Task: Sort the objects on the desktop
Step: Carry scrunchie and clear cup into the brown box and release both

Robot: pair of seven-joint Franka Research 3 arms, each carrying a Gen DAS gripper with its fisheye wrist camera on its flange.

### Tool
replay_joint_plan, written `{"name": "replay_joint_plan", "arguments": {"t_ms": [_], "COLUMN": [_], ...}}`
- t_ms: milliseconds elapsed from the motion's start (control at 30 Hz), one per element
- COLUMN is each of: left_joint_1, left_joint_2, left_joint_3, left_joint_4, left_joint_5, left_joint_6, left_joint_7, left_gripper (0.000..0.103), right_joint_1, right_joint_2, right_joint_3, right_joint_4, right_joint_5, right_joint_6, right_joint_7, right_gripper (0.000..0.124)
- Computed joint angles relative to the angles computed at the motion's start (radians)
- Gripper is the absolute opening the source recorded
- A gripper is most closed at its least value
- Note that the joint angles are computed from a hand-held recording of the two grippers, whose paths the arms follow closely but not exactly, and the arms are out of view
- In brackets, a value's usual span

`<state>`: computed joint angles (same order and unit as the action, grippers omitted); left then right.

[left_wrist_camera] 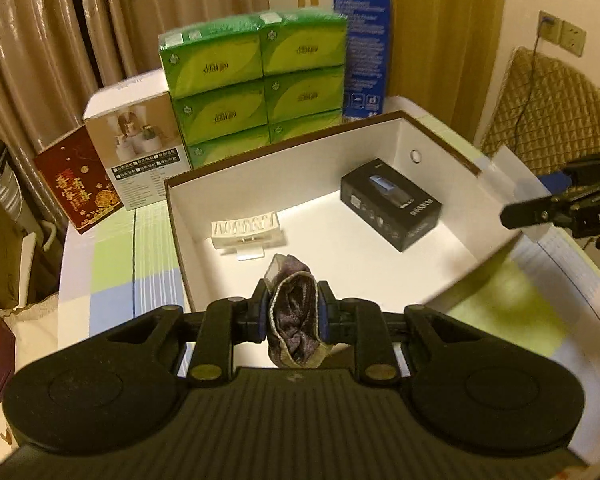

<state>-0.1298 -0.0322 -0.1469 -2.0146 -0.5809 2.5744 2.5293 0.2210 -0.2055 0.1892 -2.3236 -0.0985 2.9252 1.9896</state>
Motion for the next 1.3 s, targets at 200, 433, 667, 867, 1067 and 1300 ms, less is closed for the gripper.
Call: {"name": "replay_joint_plan", "arguments": {"t_ms": [200, 433, 667, 867, 1067, 1300], "left_joint_1": [0.014, 0.022, 0.031, 0.033, 0.04, 0.052], "left_joint_2": [0.158, 0.279, 0.326, 0.341, 0.34, 0.333], "left_joint_3": [-0.032, -0.068, -0.09, -0.101, -0.11, -0.119], "left_joint_4": [0.162, 0.276, 0.298, 0.299, 0.292, 0.294], "left_joint_5": [0.19, 0.379, 0.462, 0.5, 0.499, 0.463], "left_joint_6": [-0.073, -0.129, -0.122, -0.099, -0.083, -0.073], "left_joint_7": [-0.167, -0.296, -0.333, -0.336, -0.322, -0.297], "left_gripper": [0.02, 0.021, 0.023, 0.027, 0.055, 0.059], "right_joint_1": [0.061, 0.096, 0.111, 0.113, 0.108, 0.107], "right_joint_2": [0.145, 0.255, 0.288, 0.302, 0.307, 0.308], "right_joint_3": [-0.06, -0.091, -0.11, -0.118, -0.121, -0.12], "right_joint_4": [0.137, 0.243, 0.271, 0.284, 0.288, 0.287], "right_joint_5": [0.109, 0.103, 0.132, 0.137, 0.158, 0.163], "right_joint_6": [-0.072, -0.199, -0.234, -0.252, -0.27, -0.263], "right_joint_7": [-0.144, -0.165, -0.177, -0.181, -0.203, -0.227], "right_gripper": [0.047, 0.047, 0.047, 0.047, 0.047, 0.047]}}
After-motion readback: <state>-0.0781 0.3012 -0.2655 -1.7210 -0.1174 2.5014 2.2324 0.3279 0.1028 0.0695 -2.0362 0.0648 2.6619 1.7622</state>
